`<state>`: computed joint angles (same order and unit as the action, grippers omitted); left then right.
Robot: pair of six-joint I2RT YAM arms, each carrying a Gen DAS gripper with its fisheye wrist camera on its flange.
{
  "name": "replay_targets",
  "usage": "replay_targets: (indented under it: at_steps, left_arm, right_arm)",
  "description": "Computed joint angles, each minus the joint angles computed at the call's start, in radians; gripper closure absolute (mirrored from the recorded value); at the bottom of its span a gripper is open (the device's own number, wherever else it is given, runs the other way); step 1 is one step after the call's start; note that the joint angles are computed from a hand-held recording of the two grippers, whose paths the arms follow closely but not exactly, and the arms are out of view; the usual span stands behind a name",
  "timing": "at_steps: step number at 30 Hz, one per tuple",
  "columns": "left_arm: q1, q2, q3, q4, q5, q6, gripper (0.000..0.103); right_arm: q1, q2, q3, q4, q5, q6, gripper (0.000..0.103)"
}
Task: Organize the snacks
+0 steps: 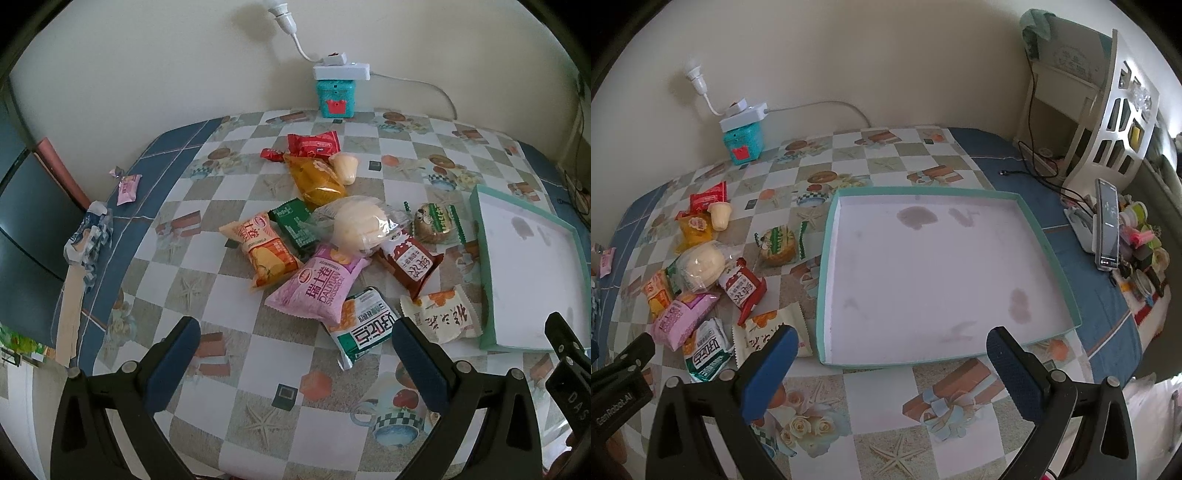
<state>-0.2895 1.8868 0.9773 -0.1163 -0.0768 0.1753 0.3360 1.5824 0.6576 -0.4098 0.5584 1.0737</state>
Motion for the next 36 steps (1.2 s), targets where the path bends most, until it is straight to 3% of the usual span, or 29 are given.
replay_targets:
  at_steps: [36]
  left_arm:
    - [0.009,0.037,0.036,-0.043,-0.005,-0.018,0.000]
  right_arm:
    - [-0.004,0.004,-0.001,-0.002,-0.005,-0.002,0.000]
